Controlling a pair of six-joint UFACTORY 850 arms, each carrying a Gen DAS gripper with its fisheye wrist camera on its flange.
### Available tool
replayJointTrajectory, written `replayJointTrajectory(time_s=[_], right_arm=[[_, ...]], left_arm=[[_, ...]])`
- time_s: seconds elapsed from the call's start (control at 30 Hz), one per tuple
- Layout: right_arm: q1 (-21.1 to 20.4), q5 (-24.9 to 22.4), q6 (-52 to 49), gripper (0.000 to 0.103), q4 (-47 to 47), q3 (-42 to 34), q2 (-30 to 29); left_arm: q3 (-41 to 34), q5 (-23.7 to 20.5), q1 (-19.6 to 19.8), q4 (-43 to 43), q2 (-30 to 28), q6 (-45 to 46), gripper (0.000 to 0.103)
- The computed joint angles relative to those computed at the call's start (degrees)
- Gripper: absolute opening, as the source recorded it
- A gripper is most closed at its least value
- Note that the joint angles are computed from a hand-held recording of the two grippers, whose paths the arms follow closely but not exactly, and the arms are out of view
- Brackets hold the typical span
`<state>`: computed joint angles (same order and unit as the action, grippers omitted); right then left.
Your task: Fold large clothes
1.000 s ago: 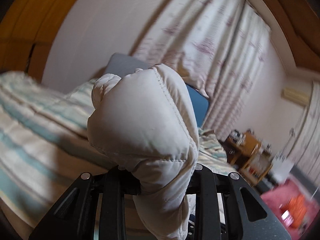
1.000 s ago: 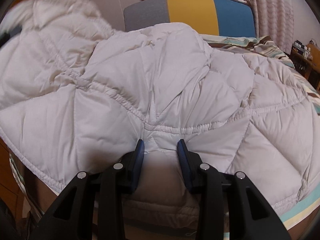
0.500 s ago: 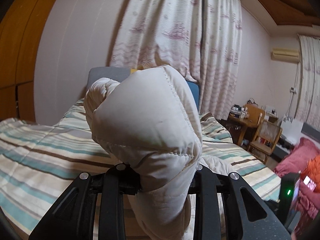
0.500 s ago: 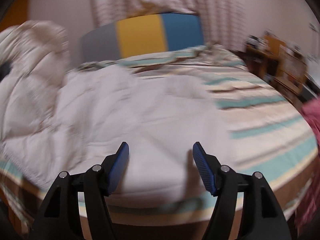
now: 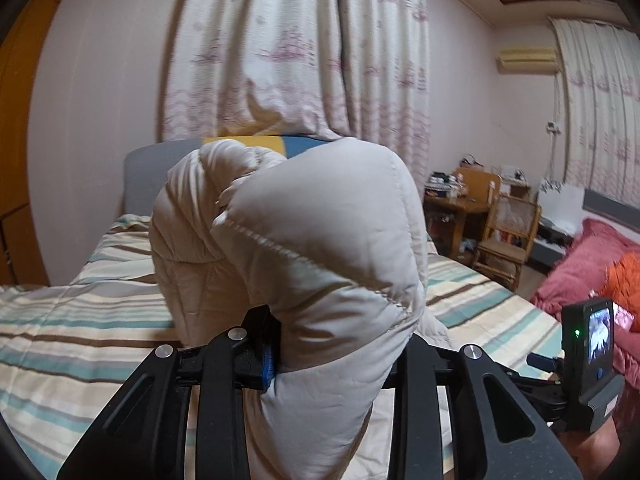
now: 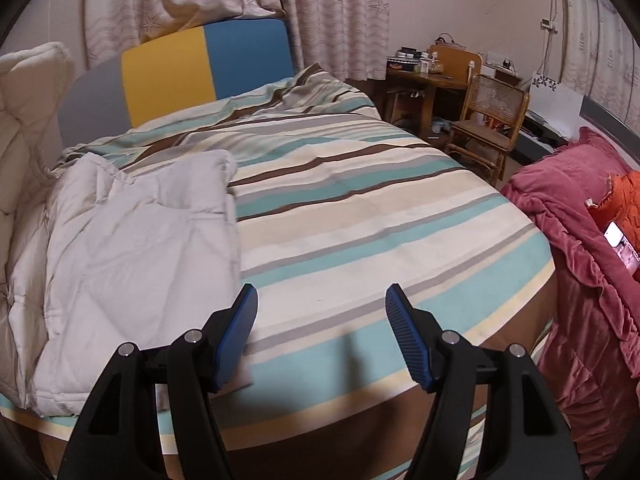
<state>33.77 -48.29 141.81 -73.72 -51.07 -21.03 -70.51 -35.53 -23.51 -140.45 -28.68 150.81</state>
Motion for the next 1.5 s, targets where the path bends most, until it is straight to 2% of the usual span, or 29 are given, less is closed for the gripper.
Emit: replayJointTrajectory(time_s=[0.3,0.5,0.6,0.67,0.7,0.77,0.8,0.87,0.93,1.03,1.1,1.17,1.23,1.3,1.43,1.5], right_arm=[[-0.8,0.7,1.2,0.066,0.7,1.6,0.9],[-1.6,0.9,1.3,0.066,2.0,1.9,1.0],[-1.8,0.7,0.0,0.066,3.4,1.6,0.8],[-1.8,0.5,-0.5,0.066,3.8,1.6,0.8],[-1.8,0.6,-0.4,0.066,3.7,1.6,0.8],[-1.8,1.0,0.1,0.066,3.4,1.7,0.9],[-1.8,1.2,0.5,0.066,3.1,1.8,1.0],[-1.7,1.2,0.5,0.066,2.9,1.7,1.0],[-1.6,1.1,0.5,0.066,2.6,1.7,1.1],[-1.4,0.9,1.1,0.066,1.9,1.7,1.4],[-1.3,0.6,1.3,0.066,1.6,1.7,1.5],[-1.1,0.1,0.9,0.066,1.8,1.5,1.5],[-1.1,-0.4,0.4,0.066,2.3,1.2,1.5],[-1.0,-0.8,-0.9,0.066,3.2,0.7,1.5],[-0.2,-3.5,-2.6,0.066,4.1,-0.1,2.4],[0.3,-5.7,-4.1,0.066,4.5,-0.9,3.1]], left_arm=[[-2.3,3.5,-4.2,3.1,-2.8,2.8,0.03],[-3.9,6.1,-6.3,6.6,-5.5,1.4,0.03],[-5.7,8.5,-7.1,13.3,-7.9,-3.3,0.037],[-5.4,9.3,-7.9,11.8,-8.8,1.8,0.042],[-4.7,8.8,-8.2,9.6,-9.1,6.5,0.045],[-4.0,8.3,-8.4,8.6,-9.3,10.5,0.059],[-3.9,8.0,-8.2,10.1,-9.3,9.8,0.064],[-3.7,5.7,-7.2,18.7,-8.9,1.9,0.087],[-3.0,1.8,-5.8,25.4,-7.9,-4.9,0.093],[-1.9,-2.8,-3.5,31.2,-6.1,-12.1,0.093],[-1.2,-6.6,-1.7,32.0,-5.3,-14.8,0.093],[-0.6,-8.5,0.4,30.3,-4.6,-17.0,0.093],[-0.9,-7.8,2.1,26.4,-4.3,-19.4,0.093],[-1.1,-6.5,3.5,18.8,-4.4,-19.6,0.093],[-7.4,4.4,4.9,-3.6,-7.9,-15.6,0.092],[-12.7,10.2,5.3,-8.9,-11.3,-17.3,0.072]])
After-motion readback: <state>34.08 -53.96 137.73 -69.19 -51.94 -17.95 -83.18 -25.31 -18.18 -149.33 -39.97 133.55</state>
